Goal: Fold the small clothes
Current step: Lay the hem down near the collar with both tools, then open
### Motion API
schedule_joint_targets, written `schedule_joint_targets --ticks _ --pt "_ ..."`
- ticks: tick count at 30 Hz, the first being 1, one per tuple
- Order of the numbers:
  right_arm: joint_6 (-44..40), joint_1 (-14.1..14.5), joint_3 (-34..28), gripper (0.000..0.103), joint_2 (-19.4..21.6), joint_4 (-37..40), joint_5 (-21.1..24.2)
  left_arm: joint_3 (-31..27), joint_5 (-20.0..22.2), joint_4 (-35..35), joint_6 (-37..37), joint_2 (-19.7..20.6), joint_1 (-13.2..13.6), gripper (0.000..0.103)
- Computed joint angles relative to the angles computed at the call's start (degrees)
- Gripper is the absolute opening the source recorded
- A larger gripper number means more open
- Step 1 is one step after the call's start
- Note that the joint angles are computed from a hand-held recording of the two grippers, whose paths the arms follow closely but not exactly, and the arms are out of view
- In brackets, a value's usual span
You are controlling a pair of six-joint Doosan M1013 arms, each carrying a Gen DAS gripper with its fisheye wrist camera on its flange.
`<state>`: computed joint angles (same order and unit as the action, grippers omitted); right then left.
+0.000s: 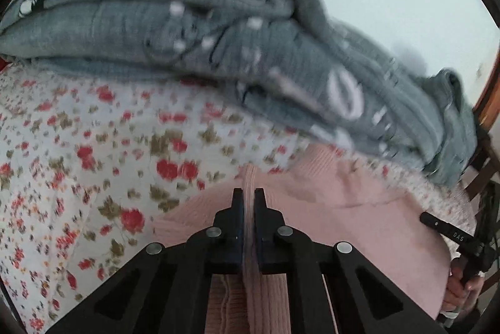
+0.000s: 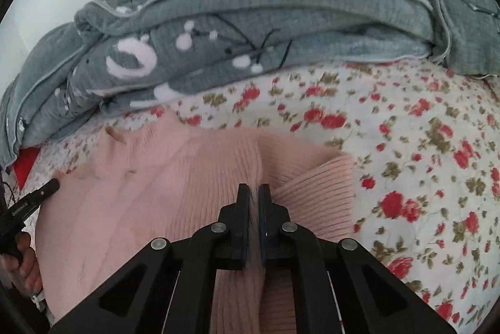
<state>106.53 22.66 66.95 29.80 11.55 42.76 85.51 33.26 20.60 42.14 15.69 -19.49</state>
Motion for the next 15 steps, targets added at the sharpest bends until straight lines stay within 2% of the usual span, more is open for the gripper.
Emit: schedule_joint_targets --ticks 2,4,7,9,10,12,14,15 --pt "-1.57 -0.54 2.38 0.005 -1.78 3.43 -5.4 0.75 -3.0 1.38 -1.54 -0.87 0.1 0.007" --pt "-0.96 -0.5 2.7 0.005 -2.36 2.4 -7.6 -0.11 -1.66 5.51 -4.9 -0.34 -0.25 0.007" --pt "4.08 0.31 -0.07 0.005 -0.13 -6.16 -3.32 -2.31 4.32 8.81 -6.11 2.21 -0.8 0.007" --pt "5.92 0.35 -3.14 0.005 2.73 -7.1 4.56 -3.8 8.29 4.52 -2.43 3.92 -0.38 0.007" --pt "5.29 0.29 -3.95 0.005 3.62 -6.35 6.72 -4.38 9.43 1.37 -0.33 4.47 0.15 0.008" --pt "5.19 0.31 -3.78 0.006 3.22 -6.77 5.66 -4.43 9.38 -0.3 -0.26 4.32 0.7 0.013" --pt "5.06 0.47 -3.99 0.008 3.09 -7.75 5.64 -5.06 11.74 1.52 -1.27 4.29 0.41 0.027" --pt "4.97 0.51 -4.31 0.008 3.08 -8.12 6.44 -5.46 13.57 3.62 -2.09 4.27 -0.03 0.028"
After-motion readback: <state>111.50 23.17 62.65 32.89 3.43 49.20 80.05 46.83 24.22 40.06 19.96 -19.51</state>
